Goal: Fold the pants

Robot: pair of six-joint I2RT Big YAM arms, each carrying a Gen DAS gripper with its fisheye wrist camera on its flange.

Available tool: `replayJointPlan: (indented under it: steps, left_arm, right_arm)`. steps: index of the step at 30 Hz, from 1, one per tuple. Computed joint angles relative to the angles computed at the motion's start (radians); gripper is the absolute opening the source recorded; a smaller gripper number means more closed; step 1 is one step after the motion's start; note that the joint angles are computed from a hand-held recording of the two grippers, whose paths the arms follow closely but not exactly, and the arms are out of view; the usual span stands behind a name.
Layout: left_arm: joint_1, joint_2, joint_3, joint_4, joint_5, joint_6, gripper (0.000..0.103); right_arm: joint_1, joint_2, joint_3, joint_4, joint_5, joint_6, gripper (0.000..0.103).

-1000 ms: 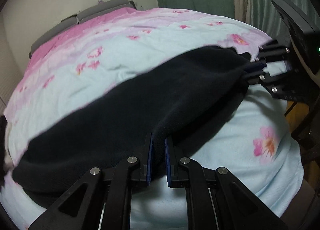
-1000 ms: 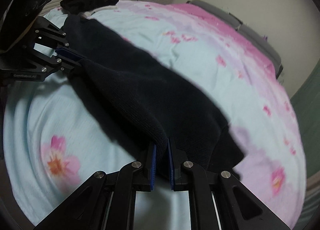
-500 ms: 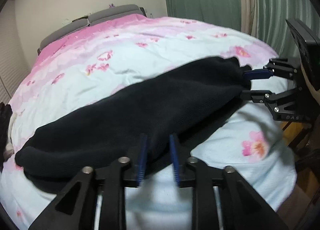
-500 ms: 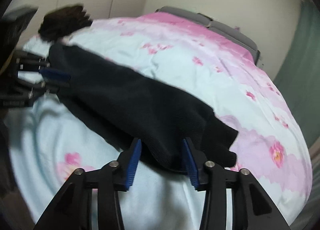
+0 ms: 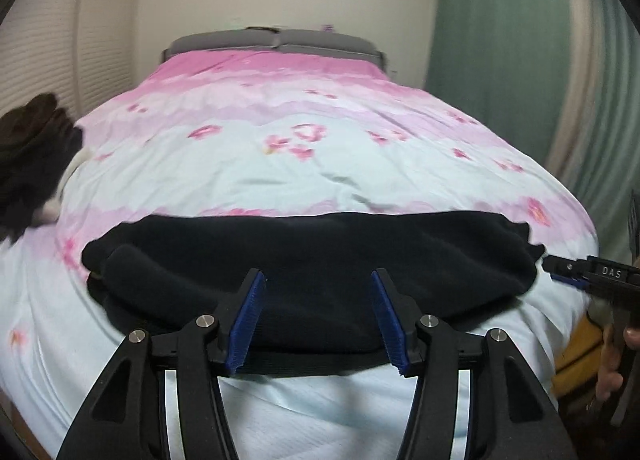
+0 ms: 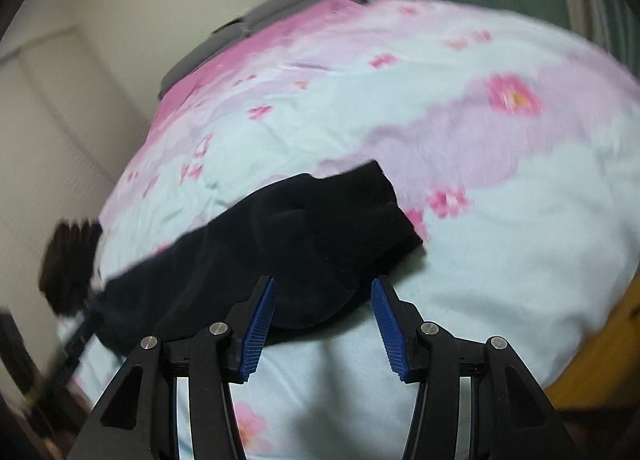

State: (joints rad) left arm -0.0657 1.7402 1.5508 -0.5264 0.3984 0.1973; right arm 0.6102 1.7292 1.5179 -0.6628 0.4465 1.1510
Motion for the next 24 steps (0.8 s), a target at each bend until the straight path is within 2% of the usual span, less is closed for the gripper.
replayJointPlan:
  steps: [4, 6, 9, 11, 12, 14, 16, 17, 20, 22, 23, 24]
  left_arm:
    - [-0.005, -0.002, -0.014, -0.004, -0.010, 0.006, 0.054]
    - [-0.008, -0.007, -0.024, -0.001, -0.012, 0.013, 0.054]
    - [-0.015, -0.017, -0.038, 0.008, -0.014, 0.031, 0.054]
    - [-0.020, -0.025, -0.047, 0.018, -0.013, 0.029, 0.054]
    - [-0.021, -0.024, -0.045, 0.016, -0.008, 0.018, 0.055]
    - [-0.024, -0.016, -0.031, -0.002, -0.004, -0.018, 0.058]
    - [-0.029, -0.005, -0.014, -0.016, 0.005, -0.047, 0.060]
    - [-0.031, -0.001, -0.010, -0.018, 0.005, -0.050, 0.061]
    - [-0.036, 0.017, 0.003, -0.035, 0.000, -0.056, 0.061]
    - [-0.034, 0.024, 0.005, -0.046, -0.007, -0.059, 0.061]
    - [-0.032, 0.025, 0.003, -0.049, -0.009, -0.060, 0.061]
    - [-0.028, 0.024, 0.001, -0.049, -0.012, -0.062, 0.061]
  right_arm:
    - [-0.029, 0.006, -0.036, 0.089, -0.053, 0.082, 0.050]
    - [-0.051, 0.006, -0.076, 0.167, -0.117, 0.133, 0.051]
    - [-0.066, 0.012, -0.112, 0.250, -0.157, 0.173, 0.051]
    - [-0.065, 0.008, -0.116, 0.266, -0.139, 0.165, 0.030]
    - [-0.061, 0.002, -0.116, 0.258, -0.112, 0.158, 0.018]
    - [-0.041, -0.008, -0.095, 0.190, -0.002, 0.155, 0.016]
    - [-0.030, 0.005, -0.044, 0.099, 0.062, 0.128, 0.015]
    - [-0.033, 0.022, -0.020, 0.060, 0.047, 0.126, 0.015]
    - [-0.049, 0.049, -0.010, 0.020, -0.032, 0.167, 0.016]
    - [-0.051, 0.048, -0.010, 0.015, -0.045, 0.170, 0.023]
    - [-0.047, 0.054, 0.011, -0.020, -0.033, 0.166, 0.026]
    - [-0.042, 0.062, 0.036, -0.059, -0.020, 0.167, 0.034]
